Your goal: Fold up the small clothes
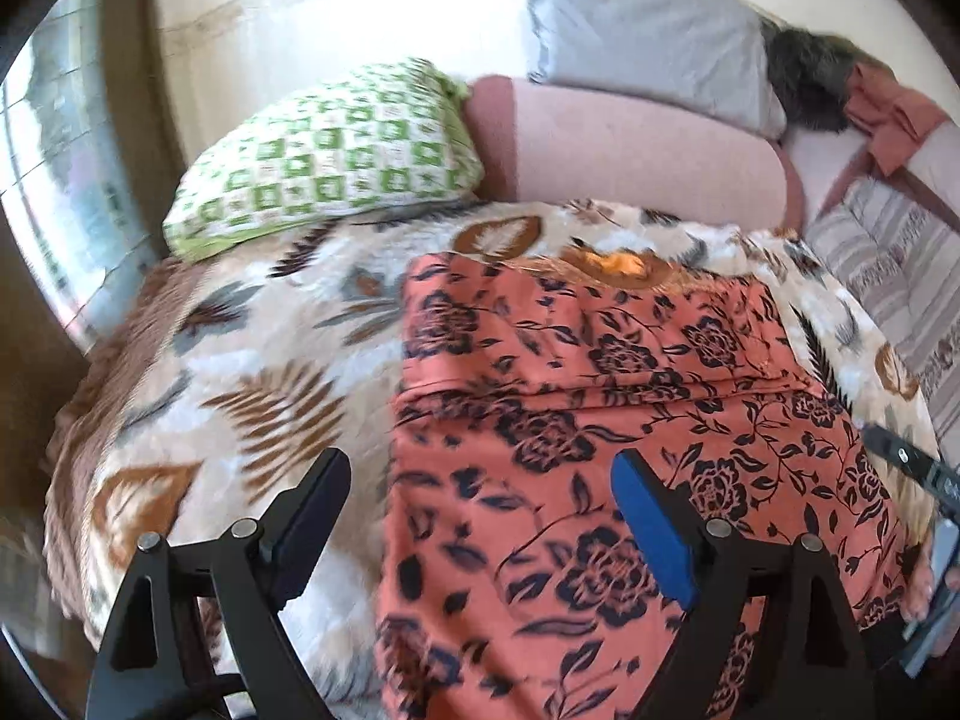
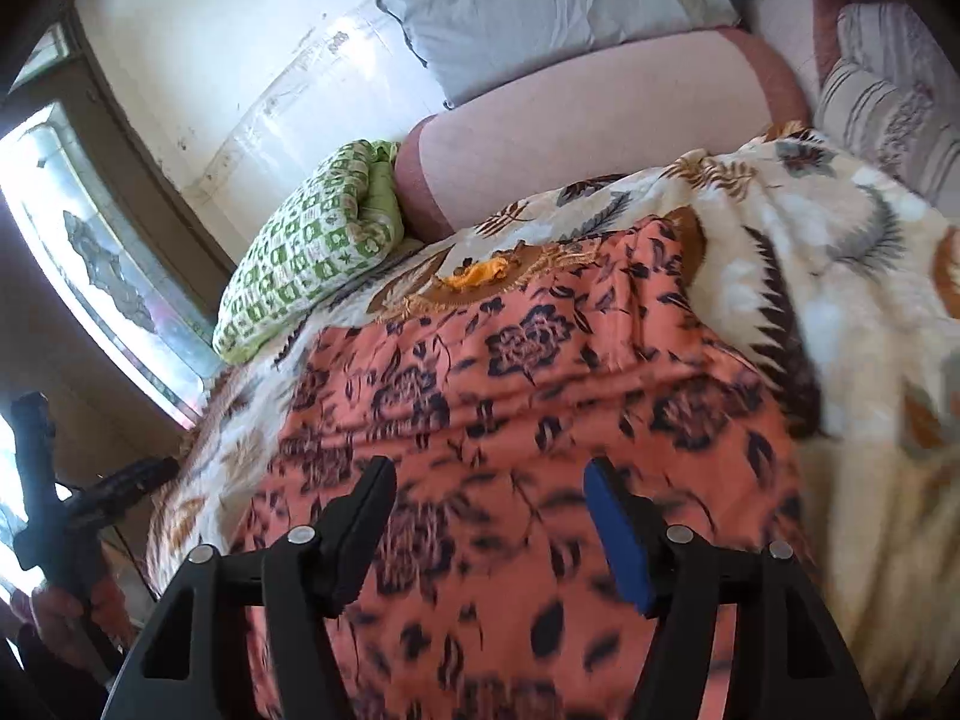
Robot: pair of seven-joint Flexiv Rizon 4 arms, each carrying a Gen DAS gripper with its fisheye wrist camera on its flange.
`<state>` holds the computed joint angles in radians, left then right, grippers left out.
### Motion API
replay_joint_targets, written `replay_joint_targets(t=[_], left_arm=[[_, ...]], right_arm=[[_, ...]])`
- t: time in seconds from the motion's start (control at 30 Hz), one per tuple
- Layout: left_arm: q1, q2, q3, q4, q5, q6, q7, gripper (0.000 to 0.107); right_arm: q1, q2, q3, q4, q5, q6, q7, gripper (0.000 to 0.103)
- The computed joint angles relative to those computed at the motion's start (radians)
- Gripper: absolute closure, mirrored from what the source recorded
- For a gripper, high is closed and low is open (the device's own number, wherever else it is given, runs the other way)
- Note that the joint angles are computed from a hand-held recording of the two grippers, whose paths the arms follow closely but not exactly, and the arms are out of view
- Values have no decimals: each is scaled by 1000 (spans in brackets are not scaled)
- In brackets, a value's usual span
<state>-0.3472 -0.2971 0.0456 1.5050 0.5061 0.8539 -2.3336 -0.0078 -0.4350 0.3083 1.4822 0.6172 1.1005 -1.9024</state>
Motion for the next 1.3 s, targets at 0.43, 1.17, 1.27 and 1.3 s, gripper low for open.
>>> replay_joint_targets(t=[0.43, 1.17, 1.27, 1.3], left_arm=[[-32, 212, -47, 121, 345, -216, -247, 13], [104, 238, -111, 373, -62, -23, 19, 13], [100, 220, -106, 379, -106, -22, 55, 13], [100, 217, -103, 387, -126, -13, 66, 13]], right_arm=[[28, 232, -43, 146, 44, 25, -63, 31], [-28, 192, -183, 163, 50, -302, 202, 26], [-47, 177, -183, 169, 56, -309, 227, 26], [-50, 174, -183, 173, 50, -304, 234, 26]])
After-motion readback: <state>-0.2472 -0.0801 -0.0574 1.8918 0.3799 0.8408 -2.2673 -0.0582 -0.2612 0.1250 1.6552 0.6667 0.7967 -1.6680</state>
